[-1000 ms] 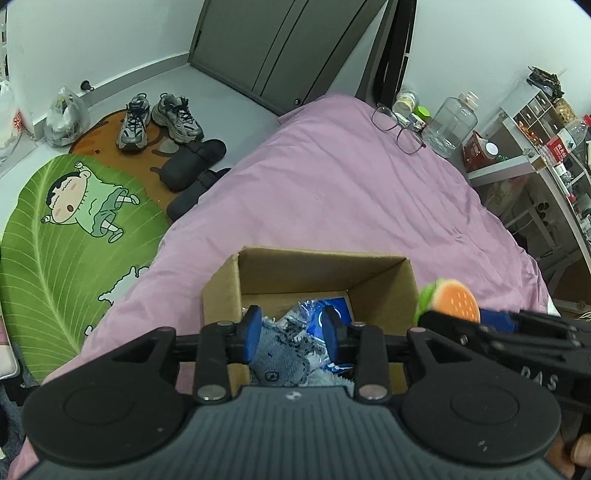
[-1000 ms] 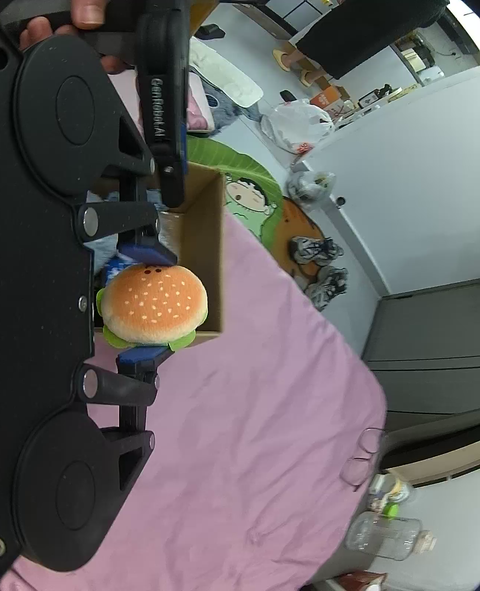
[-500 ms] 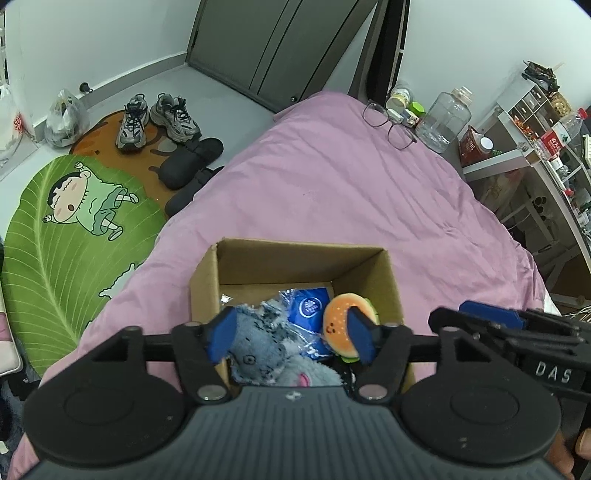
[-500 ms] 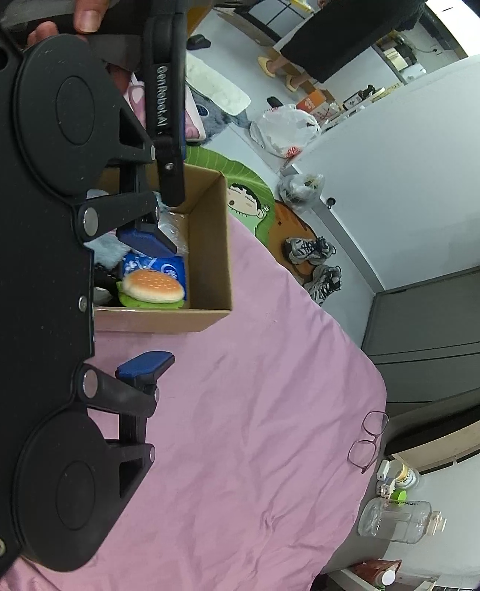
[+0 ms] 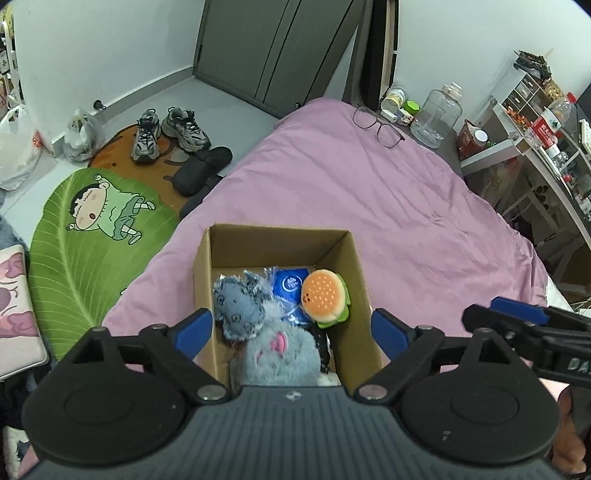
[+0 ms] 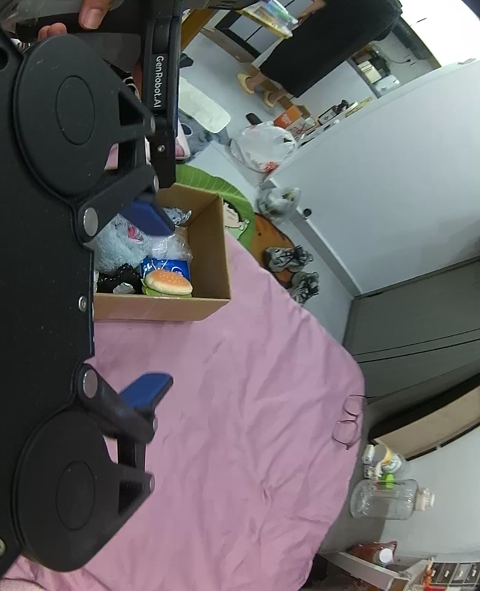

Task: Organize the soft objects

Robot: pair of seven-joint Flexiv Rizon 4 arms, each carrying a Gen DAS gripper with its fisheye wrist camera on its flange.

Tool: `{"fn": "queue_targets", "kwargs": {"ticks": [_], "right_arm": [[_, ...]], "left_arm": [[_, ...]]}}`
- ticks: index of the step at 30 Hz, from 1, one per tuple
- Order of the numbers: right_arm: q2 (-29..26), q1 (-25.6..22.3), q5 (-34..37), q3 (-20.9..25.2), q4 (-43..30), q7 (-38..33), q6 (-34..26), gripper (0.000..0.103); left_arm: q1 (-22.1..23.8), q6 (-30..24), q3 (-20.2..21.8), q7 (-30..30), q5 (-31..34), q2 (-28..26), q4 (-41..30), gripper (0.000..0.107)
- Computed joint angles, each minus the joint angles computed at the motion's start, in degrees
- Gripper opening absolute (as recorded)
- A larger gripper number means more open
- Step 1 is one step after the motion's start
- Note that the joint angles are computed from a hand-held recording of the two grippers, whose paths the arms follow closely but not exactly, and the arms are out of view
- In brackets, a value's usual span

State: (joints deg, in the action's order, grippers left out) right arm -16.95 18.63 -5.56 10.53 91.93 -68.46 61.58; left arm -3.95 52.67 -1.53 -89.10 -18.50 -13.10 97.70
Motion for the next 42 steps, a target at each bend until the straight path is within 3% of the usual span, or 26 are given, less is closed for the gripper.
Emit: {"fn": "queue_targets", "kwargs": {"ticks": [5, 15, 33, 42], "right_arm": [[2.5, -1.0, 1.4, 0.3, 1.9, -0.7, 0.5, 0.091], [8.9, -1.8, 1.0, -0.2, 7.3, 0.8, 0.9, 0.103], [19.5, -5.0, -13.3, -0.9, 19.5, 15.7, 3.5, 0.103], [23.8, -5.9, -15.0, 0.4, 23.2, 17.7, 4.0, 0.103]], "left_arm": [[-1.0, -0.3, 0.2, -1.2, 2.1, 2.5, 0.5, 0.099], [-3.0, -1.2, -0.2, -3.1, 4.5, 6.8, 1.5, 0.102], [-6.5, 2.0, -1.3, -3.3, 6.6, 13.0, 5.4, 0.102], [-7.6, 3.3, -1.6, -3.3, 6.8, 17.0, 9.3, 0.102]]}}
